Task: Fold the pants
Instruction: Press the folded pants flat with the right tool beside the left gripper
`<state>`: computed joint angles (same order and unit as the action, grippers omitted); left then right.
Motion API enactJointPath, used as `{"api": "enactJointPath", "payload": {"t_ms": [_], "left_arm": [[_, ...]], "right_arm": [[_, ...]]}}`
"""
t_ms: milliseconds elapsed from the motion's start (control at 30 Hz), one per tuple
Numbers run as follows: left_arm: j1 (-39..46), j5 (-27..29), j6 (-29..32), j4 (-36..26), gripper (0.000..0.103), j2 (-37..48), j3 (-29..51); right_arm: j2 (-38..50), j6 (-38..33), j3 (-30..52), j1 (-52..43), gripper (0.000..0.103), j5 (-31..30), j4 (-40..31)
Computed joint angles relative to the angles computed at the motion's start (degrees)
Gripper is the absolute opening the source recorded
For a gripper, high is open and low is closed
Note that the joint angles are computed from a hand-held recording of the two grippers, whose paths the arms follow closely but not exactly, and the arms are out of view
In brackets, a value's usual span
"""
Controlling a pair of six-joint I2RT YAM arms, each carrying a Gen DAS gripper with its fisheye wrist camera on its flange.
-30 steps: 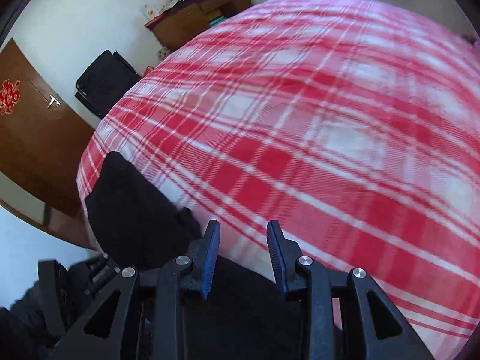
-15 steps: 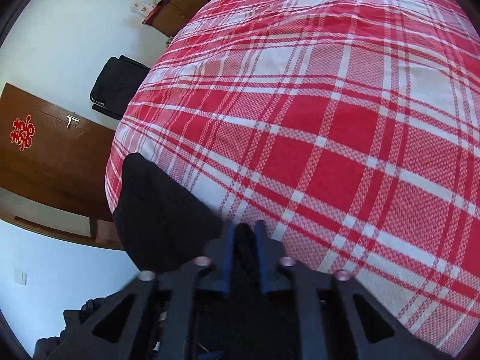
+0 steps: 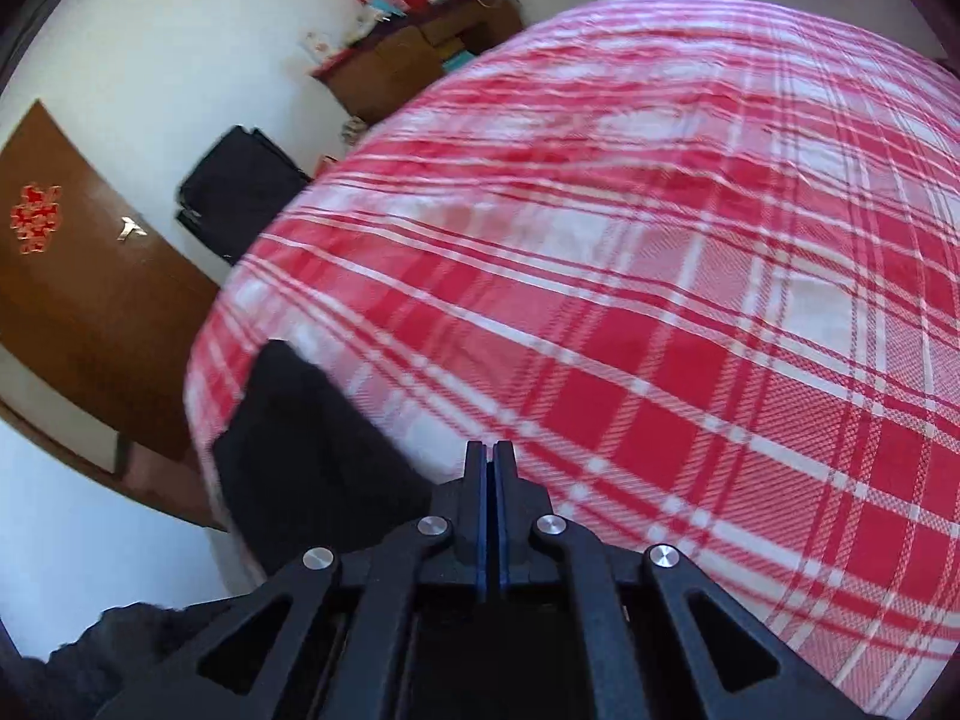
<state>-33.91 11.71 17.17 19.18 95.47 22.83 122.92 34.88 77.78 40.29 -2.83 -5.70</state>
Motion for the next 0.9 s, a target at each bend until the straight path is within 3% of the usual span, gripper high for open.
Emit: {"api": "enactJointPath", "payload": {"t_ms": [233, 500, 633, 767, 833, 900], "left_arm": [[-0.82, -0.34, -0.32, 0.72, 0.065, -0.09, -0.55], [1.1, 0.02, 0.14, -2.84, 0.066, -6.6, -2.3], [3.98, 1.09, 0.3, -4.74, 0.066, -9.89, -2.1], [4.9, 0.35, 0.27, -5.1, 0.066, -7.49, -1.26], [4.75, -0.36, 0.62, -4.5, 0.068, -5.35, -0.98], [4.12, -0.99, 1.03, -3.9, 0.07, -5.84, -1.71]], "right_arm": [[4.83, 1.12, -0.79, -2.8, 0.001, -2.65, 3.92], [-8.22, -2.88, -11.93, -0.12, 0.002, 1.46, 7.16], [-12.14, -7.42, -17.94, 2.38, 0.002, -1.74, 9.32], [-7.34, -9.51, -16.41, 5.1, 0.002, 0.34, 6.43], [-3.05, -6.65, -14.29, 4.25, 0.002, 2.67, 3.94], [-3.67, -3.05, -19.06, 0.67, 0.002, -4.08, 12.65]]}}
